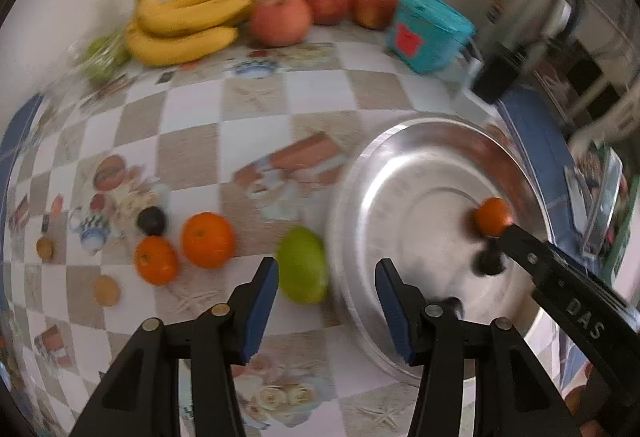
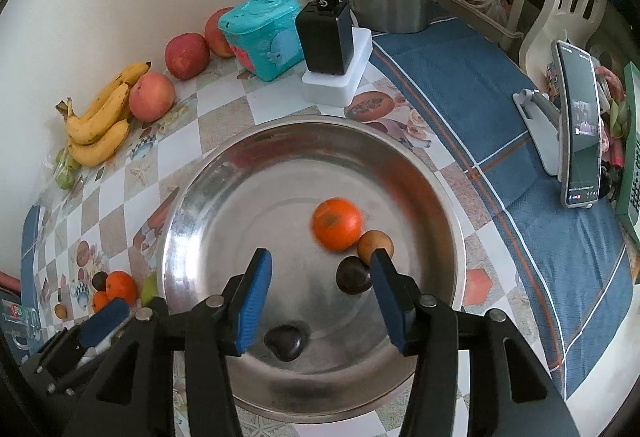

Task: Organize fruits
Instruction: 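Carry tangerine and plum over steel plate and open both grippers, then withdraw both grippers from the steel plate back toward the loose fruits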

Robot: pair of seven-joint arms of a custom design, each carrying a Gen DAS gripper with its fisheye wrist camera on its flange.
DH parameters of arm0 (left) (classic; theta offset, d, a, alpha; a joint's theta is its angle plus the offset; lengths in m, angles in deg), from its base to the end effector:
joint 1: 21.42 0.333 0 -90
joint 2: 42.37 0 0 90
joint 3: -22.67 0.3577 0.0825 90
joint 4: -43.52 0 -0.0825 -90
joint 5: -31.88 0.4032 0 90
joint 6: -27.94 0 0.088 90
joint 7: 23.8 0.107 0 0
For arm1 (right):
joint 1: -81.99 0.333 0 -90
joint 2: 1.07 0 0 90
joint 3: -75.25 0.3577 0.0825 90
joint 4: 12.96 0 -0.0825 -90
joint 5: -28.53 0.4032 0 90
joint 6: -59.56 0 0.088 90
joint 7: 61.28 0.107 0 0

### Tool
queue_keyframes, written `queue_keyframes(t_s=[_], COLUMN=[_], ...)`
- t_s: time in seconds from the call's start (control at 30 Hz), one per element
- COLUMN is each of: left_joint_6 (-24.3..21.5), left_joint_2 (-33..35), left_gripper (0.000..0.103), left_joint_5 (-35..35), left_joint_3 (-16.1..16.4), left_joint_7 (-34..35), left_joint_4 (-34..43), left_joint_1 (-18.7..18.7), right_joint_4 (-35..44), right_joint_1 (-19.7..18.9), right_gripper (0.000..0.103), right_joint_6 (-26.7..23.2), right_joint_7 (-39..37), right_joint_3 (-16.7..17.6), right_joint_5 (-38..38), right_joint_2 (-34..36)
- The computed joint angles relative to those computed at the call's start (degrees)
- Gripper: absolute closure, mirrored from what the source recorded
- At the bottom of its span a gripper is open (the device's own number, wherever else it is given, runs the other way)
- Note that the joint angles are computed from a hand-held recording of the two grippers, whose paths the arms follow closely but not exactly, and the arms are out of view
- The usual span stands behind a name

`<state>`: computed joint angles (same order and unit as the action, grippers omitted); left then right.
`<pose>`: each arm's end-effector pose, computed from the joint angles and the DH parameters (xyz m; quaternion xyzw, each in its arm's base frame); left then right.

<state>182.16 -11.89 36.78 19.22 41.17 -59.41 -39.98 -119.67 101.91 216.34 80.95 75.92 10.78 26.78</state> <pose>0.6707 -0.2683 0.3141 -0.6941 0.6966 -0.1647 0.0766 0.6569 0.2585 0.3196 -0.5831 0.7852 -0.1120 0.1759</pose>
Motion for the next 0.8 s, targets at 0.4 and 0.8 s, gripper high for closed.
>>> queue_keyframes(t_s=[0.4,0.8], left_joint_6=[4.12,5.70], left_joint_2=[-3.81,-5.04], left_gripper=[0.049,0.040], left_joint_5=[-3.50,-6.52], left_joint_3=[1.59,1.25], left_joint_7=[-5.57,-6.73], left_joint_4=[-5.69,-8.36], left_joint_1=[4.31,6.77], right_joint_4=[1.32,2.35], right_joint_1=[0.85,1.39], right_gripper=[0.051,0.051], right_joint_6=[-0.10,-0.50], right_joint_7=[-2.29,-4.59], right_joint_3=[0.76,1.15], right_joint_5=[-0.57,0.36], right_joint_2=[0.24,0.91])
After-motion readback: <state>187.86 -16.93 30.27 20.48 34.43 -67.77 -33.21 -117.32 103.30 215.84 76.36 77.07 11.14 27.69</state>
